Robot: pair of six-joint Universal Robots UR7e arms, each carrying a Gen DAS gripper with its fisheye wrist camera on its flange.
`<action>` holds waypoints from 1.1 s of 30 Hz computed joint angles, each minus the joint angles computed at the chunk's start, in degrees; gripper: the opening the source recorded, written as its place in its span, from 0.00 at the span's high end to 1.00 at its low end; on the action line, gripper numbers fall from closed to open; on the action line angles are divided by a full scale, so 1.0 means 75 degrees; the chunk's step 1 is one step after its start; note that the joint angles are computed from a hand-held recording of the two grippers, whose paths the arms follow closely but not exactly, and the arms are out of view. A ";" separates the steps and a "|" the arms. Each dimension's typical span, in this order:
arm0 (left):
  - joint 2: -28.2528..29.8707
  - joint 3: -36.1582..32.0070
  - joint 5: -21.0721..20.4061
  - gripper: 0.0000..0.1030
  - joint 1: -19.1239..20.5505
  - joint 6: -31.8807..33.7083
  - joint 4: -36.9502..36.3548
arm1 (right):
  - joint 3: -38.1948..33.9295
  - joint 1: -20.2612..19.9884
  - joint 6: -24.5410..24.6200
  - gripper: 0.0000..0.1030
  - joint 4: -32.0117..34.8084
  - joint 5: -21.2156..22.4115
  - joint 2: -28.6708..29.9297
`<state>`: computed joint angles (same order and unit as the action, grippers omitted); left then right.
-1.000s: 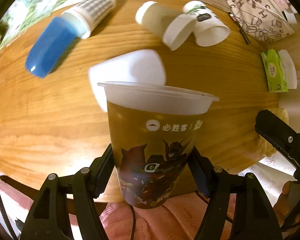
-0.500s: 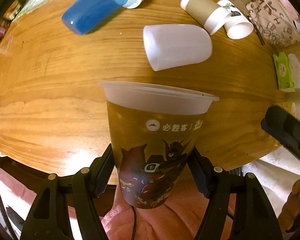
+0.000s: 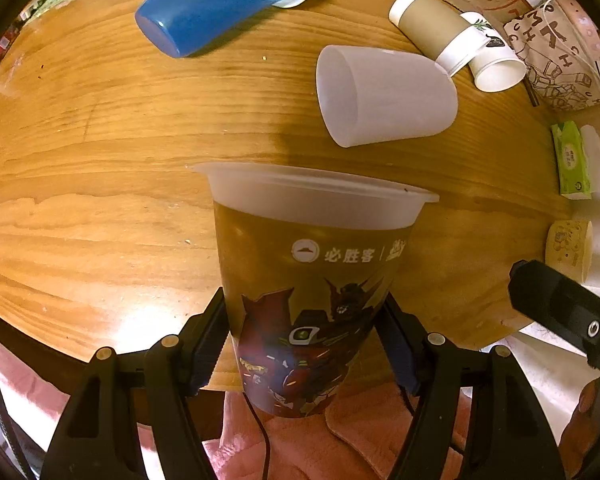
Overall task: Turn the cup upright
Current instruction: 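Lift the brown cup with the left gripper and rotate its rim upward, then grasp the brown cup with the right gripper while the left gripper releases it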
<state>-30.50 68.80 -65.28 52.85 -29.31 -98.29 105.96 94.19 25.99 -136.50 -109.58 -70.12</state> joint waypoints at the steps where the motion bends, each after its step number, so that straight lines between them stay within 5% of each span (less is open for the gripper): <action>1: 0.0043 -0.0050 -0.0015 0.29 0.0004 -0.0038 0.0042 | -0.0047 -0.0024 -0.0016 0.21 0.0062 0.0051 0.0035; 33: -0.1226 0.1213 -0.0159 0.20 0.0052 -0.0572 -0.0517 | -0.1005 -0.0681 -0.0234 0.21 0.0959 0.1911 0.0974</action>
<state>-39.69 77.90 -66.48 53.24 -33.61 -102.17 98.42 89.08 24.24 -129.31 -95.25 -62.81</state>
